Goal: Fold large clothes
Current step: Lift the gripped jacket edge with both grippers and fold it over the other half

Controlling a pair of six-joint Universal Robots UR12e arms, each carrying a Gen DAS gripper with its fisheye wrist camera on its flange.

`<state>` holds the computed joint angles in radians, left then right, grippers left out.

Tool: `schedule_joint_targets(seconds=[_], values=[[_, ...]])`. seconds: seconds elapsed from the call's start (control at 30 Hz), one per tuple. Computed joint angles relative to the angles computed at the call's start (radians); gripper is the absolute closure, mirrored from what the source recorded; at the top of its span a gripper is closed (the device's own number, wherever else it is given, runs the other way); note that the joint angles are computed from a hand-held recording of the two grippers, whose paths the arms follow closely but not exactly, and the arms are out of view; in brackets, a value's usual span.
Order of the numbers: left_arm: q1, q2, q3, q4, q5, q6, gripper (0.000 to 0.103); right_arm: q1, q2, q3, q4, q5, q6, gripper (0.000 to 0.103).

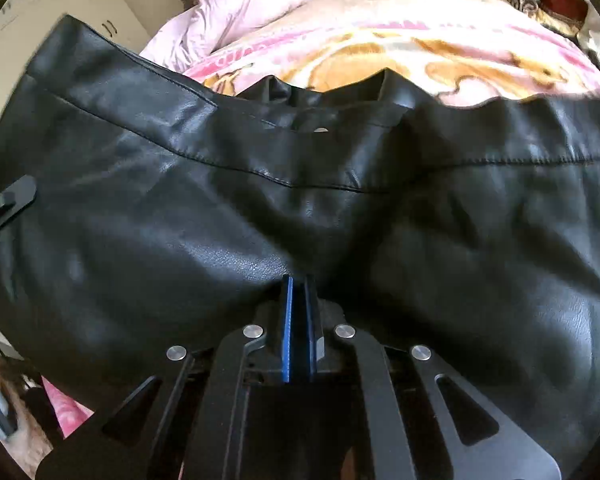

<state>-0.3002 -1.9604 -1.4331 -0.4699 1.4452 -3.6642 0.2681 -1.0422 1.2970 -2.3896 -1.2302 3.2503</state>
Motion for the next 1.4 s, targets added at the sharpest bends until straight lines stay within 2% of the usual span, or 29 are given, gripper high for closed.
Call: schedule_joint_targets(seconds=[0.07,0.13,0.17,0.2,0.23,0.3,0.4,0.5,0.53,0.7,0.77,0.87,0.9,0.93,1.0,1.07,1.23,1.33,1.4], values=[[-0.009,0.001,0.006,-0.002,0.022,0.011,0.09,-0.027,-0.027,0.024,-0.05,0.107,0.05,0.095],[-0.015,0.002,0.012,-0.004,0.02,0.017,0.09,-0.048,-0.051,0.044,-0.123,0.207,0.093,0.087],[-0.021,0.001,0.018,-0.008,0.032,0.03,0.09,-0.058,-0.063,0.048,-0.161,0.253,0.115,0.071],[-0.026,-0.001,0.023,-0.009,0.039,0.034,0.09,-0.063,-0.072,0.042,-0.174,0.283,0.12,0.049],[-0.03,-0.002,0.026,-0.009,0.045,0.036,0.09,-0.063,-0.078,0.035,-0.173,0.3,0.116,0.045],[-0.043,-0.004,0.033,-0.008,0.065,0.049,0.09,-0.06,-0.076,-0.004,-0.127,0.329,0.092,0.043],[-0.062,-0.007,0.039,-0.003,0.101,0.07,0.09,-0.038,-0.045,-0.112,0.04,0.345,0.027,0.037],[-0.083,-0.013,0.047,-0.001,0.135,0.102,0.09,-0.009,-0.002,-0.215,0.154,0.309,-0.001,0.034],[-0.087,-0.015,0.05,-0.001,0.142,0.11,0.09,-0.004,-0.015,-0.205,0.18,0.307,-0.012,0.034],[-0.102,-0.023,0.062,-0.006,0.158,0.143,0.09,0.026,0.036,-0.313,0.338,0.226,-0.073,0.031],[-0.104,-0.026,0.065,-0.012,0.172,0.149,0.09,0.031,0.05,-0.339,0.381,0.225,-0.089,0.031],[-0.106,-0.027,0.066,-0.017,0.18,0.147,0.09,0.034,0.065,-0.356,0.396,0.226,-0.101,0.034],[-0.108,-0.026,0.065,-0.017,0.185,0.147,0.09,0.034,0.065,-0.352,0.388,0.23,-0.101,0.043],[-0.109,-0.026,0.066,-0.019,0.192,0.148,0.09,0.033,0.064,-0.345,0.376,0.238,-0.099,0.047],[-0.11,-0.027,0.068,-0.021,0.2,0.146,0.089,0.025,0.052,-0.314,0.325,0.271,-0.092,0.061],[-0.109,-0.027,0.071,-0.025,0.189,0.148,0.086,0.013,0.04,-0.28,0.272,0.307,-0.086,0.068],[-0.123,-0.034,0.095,-0.047,0.178,0.179,0.078,-0.021,0.01,-0.216,0.197,0.375,-0.119,0.075],[-0.13,-0.035,0.101,-0.047,0.155,0.198,0.067,-0.04,-0.005,-0.189,0.176,0.395,-0.145,0.078],[-0.135,-0.03,0.097,-0.015,0.133,0.217,0.045,-0.054,-0.012,-0.171,0.149,0.403,-0.131,0.079]])
